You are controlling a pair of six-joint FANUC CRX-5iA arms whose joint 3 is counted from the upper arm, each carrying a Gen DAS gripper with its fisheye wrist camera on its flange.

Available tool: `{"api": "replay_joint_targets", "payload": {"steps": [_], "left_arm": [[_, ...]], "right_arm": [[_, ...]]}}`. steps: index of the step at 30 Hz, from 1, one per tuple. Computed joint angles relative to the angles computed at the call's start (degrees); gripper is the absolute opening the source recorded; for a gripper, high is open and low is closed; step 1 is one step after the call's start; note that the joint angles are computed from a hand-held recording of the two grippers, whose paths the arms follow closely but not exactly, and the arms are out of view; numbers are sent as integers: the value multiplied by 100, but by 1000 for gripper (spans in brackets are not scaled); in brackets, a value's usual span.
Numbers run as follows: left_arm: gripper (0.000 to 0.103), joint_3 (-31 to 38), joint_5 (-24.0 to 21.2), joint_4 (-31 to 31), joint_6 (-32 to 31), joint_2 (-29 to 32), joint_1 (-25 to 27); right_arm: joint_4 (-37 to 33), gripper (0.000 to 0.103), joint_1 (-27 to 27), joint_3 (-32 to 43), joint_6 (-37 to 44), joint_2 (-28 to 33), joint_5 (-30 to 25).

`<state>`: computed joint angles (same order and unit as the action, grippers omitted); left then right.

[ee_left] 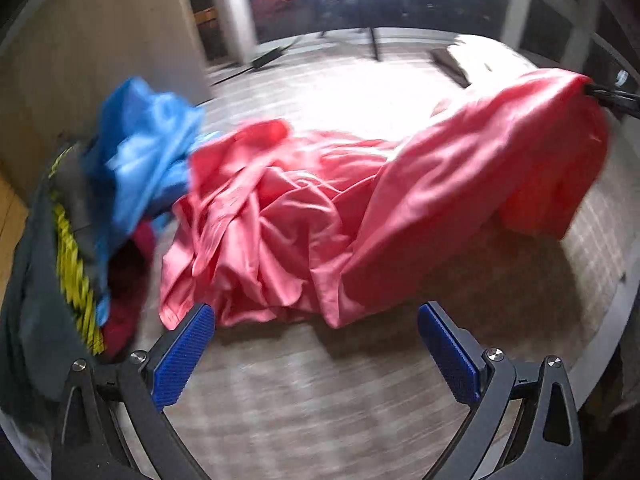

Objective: Fold clothes
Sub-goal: 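Regrasp the pink shirt hem with the right gripper and lift it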

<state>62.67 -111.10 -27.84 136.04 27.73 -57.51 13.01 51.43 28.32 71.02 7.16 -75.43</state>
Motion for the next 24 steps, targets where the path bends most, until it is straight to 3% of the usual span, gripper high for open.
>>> {"api": "replay_joint_targets", "payload": {"steps": [2, 3, 5, 6, 7, 13, 18, 20, 21, 23, 24], "left_arm": [[102, 244, -116, -117, -248, 120, -24], [102, 336, -202, -213, -367, 152, -47], [102, 293, -306, -347, -431, 46, -51], [102, 179, -299, -355, -382, -59, -32], [102, -41, -269, -364, -284, -246, -11], [102, -968, -367, -687, 311, -1105, -123], [102, -1480, -861, -1138, 796, -1707, -426], [102, -1717, -1014, -1231, 1012, -1950, -514], [102, -1793, -1088, -1272, 1085, -2029, -541], [102, -1999, -1253, -1373, 1183, -2245, -588], [102, -2098, -1254, -1419, 1213, -2351, -611]], "right_arm": [[922, 10, 186, -8, -296, 303, -446], [934, 11, 232, -36, -496, 253, -393], [244, 33, 188, 6, -522, 55, -213], [-114, 56, 154, 19, -525, -43, -115], [-425, 62, 206, 0, -478, -96, -39], [-1632, 62, 881, 238, 127, 353, 160], [-1964, 62, 1365, 1547, 483, 1590, 60], [-1731, 62, 1577, 2169, 646, 2193, -151], [-1579, 60, 1662, 2339, 724, 2367, -278], [-1342, 4, 1801, 2692, 921, 2703, -555], [-1559, 4, 1759, 2719, 918, 2666, -631]]}}
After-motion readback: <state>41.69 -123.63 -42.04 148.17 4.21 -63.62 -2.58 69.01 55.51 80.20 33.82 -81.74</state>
